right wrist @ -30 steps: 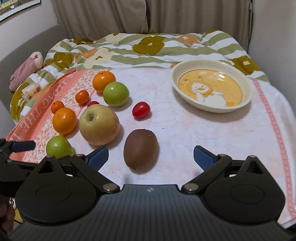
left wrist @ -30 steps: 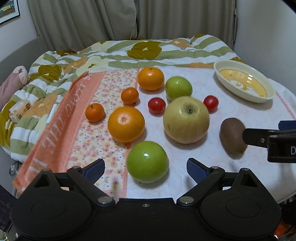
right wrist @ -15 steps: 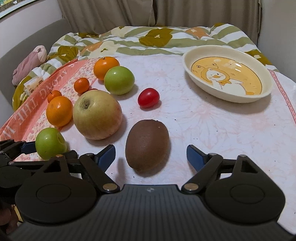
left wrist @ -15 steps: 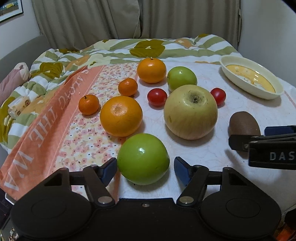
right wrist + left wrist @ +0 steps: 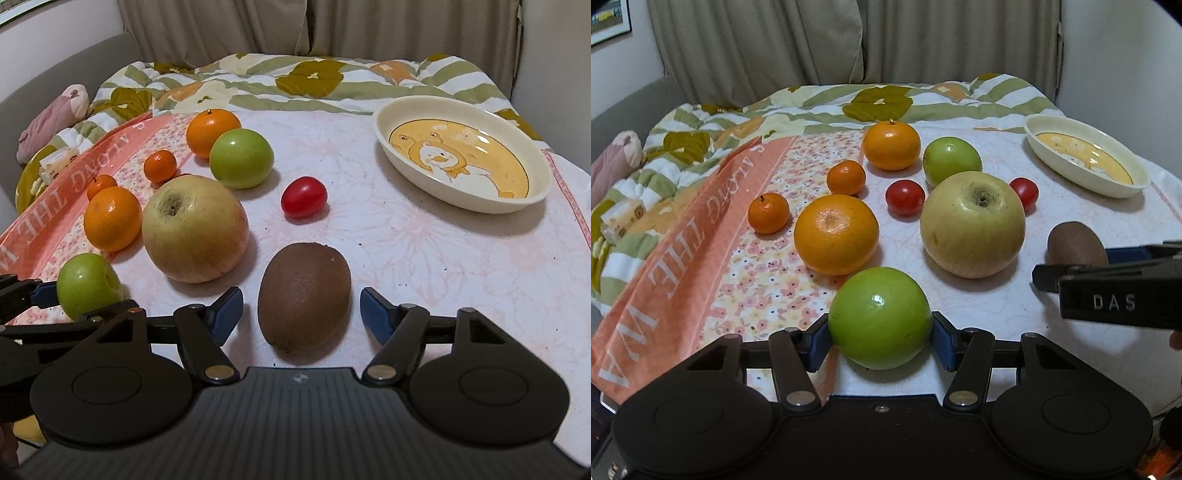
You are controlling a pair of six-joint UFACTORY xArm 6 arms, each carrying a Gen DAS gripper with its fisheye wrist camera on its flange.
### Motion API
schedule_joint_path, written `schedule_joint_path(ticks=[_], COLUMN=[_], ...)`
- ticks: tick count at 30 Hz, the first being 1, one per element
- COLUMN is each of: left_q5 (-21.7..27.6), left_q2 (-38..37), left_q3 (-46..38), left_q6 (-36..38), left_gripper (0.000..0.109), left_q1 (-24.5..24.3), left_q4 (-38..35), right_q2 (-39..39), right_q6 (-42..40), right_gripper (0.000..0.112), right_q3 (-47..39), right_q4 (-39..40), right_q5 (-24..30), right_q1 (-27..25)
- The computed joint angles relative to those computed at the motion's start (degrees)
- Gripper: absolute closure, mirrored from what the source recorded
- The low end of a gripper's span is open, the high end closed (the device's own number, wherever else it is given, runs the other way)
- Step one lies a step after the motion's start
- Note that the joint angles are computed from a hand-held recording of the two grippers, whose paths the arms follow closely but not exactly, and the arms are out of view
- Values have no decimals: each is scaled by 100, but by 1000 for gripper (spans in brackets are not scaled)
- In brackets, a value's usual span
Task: Organize fruits
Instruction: 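Grasp the green apple with the left tool while the right tool grasps the kiwi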
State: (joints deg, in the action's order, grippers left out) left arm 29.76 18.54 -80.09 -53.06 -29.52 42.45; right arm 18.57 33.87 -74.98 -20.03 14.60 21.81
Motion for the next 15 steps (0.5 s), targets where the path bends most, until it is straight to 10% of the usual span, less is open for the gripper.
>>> schedule_joint_path(ticks=[15], left_q5=[-443], left_q2=[-295], left_q3=[352], left_q6=[43], left_gripper=[49], left_q1=[161], left_q4=[189], right_q2=[-103], right_q6=[1001], right_gripper=[49], right_q3=[-46], right_q4=[-861], right_q5=[243], right_q1=[53])
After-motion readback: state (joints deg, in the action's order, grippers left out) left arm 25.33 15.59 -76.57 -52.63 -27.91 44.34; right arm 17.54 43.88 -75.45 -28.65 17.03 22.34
